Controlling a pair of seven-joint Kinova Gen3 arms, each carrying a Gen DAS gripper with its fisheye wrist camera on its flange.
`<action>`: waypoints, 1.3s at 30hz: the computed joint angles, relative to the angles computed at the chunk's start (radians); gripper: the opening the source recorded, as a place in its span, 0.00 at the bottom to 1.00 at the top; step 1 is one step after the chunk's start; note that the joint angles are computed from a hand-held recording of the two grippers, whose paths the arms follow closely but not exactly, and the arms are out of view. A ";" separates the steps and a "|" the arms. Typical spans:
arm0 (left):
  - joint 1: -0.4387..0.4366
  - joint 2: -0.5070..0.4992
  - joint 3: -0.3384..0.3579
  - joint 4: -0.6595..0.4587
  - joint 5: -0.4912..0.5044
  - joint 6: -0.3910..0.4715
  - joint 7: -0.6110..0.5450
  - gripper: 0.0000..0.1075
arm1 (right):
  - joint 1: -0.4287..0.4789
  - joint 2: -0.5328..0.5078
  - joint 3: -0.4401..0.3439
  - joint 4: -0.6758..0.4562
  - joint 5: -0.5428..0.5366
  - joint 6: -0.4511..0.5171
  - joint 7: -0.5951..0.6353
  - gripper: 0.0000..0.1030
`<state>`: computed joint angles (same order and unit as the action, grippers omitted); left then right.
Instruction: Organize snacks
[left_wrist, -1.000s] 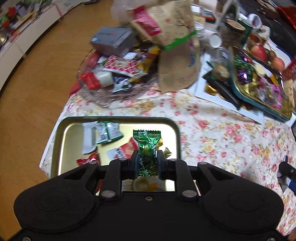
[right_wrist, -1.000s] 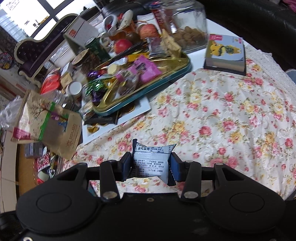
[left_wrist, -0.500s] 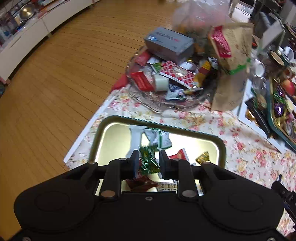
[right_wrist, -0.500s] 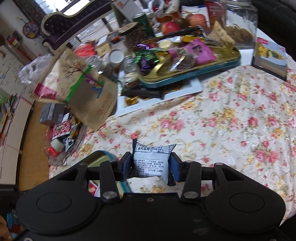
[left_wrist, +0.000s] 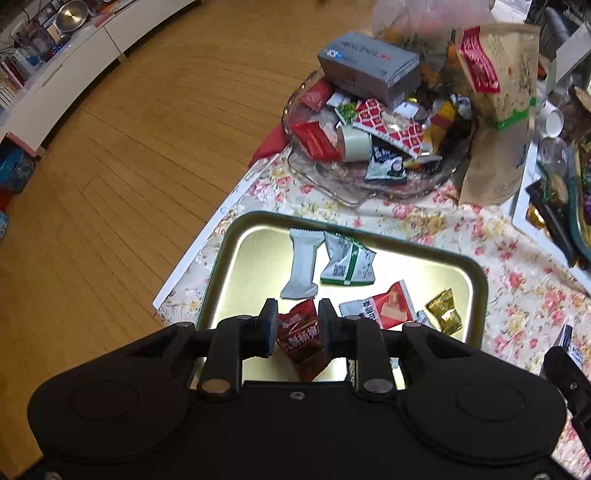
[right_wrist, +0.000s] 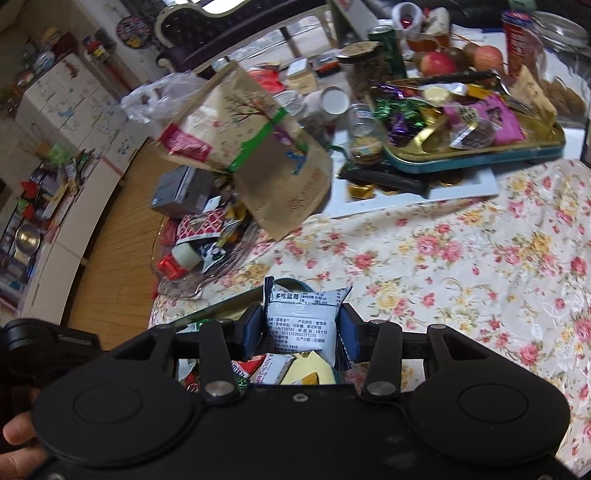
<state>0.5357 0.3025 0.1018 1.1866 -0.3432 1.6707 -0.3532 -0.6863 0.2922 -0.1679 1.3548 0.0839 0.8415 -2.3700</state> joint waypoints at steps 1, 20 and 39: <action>-0.002 0.005 0.001 -0.002 0.005 0.002 -0.006 0.31 | -0.004 0.002 -0.004 -0.002 0.006 -0.003 0.011 0.45; -0.021 0.007 -0.002 0.021 0.062 -0.018 -0.026 0.31 | 0.044 0.006 -0.095 0.036 -0.168 -0.119 0.316 0.51; 0.002 -0.001 0.009 0.036 0.025 -0.026 -0.014 0.31 | -0.065 0.014 -0.036 0.038 -0.038 -0.094 0.328 0.50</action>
